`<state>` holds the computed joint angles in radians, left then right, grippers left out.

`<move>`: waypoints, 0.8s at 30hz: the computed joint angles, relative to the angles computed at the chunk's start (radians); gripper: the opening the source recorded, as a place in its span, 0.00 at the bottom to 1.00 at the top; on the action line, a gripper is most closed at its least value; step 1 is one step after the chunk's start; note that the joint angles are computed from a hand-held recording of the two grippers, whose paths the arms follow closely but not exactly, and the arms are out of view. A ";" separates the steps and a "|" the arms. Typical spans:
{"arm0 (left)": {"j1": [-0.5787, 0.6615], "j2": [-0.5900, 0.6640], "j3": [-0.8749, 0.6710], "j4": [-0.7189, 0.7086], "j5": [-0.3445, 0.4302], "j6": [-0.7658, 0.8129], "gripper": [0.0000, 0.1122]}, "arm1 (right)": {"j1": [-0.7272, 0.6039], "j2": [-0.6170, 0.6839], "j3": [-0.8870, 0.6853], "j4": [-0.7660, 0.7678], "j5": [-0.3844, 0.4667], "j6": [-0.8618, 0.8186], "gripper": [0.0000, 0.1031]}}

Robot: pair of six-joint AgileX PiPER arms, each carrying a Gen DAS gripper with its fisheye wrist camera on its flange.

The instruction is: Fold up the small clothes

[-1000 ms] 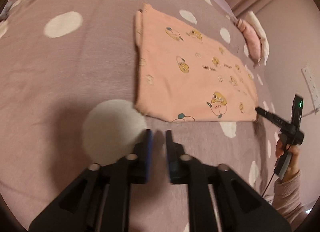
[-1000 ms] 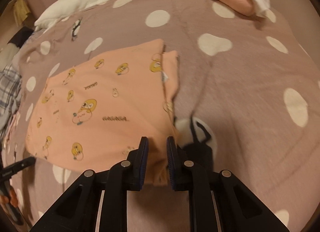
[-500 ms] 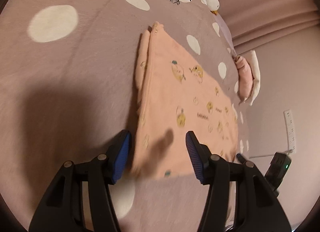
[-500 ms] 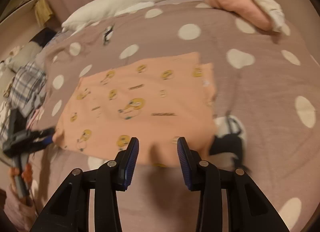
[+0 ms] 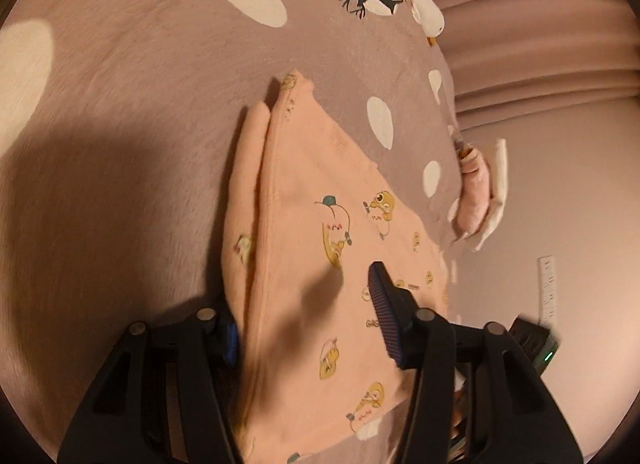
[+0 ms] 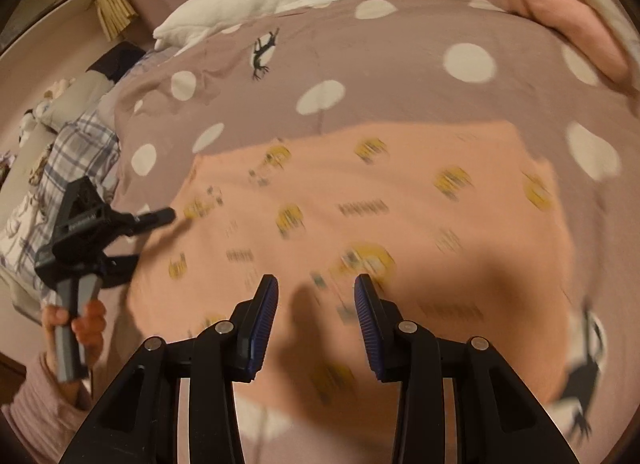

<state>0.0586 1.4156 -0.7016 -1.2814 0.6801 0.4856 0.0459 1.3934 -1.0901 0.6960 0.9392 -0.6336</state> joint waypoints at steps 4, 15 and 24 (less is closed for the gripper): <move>-0.047 0.004 -0.040 0.175 -0.051 -0.138 0.19 | 0.116 0.103 -0.108 -0.075 -0.075 0.150 0.38; -0.044 0.020 -0.066 0.264 -0.037 -0.191 0.16 | 0.262 0.213 -0.221 -0.363 -0.113 0.410 0.26; -0.064 0.035 -0.110 0.344 -0.031 -0.290 0.16 | 0.222 -0.108 0.080 -0.259 -0.034 0.200 0.26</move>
<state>-0.0049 1.4504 -0.8117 -0.9374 0.6488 0.1952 0.2679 1.2857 -1.0105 0.4368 0.9052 -0.4334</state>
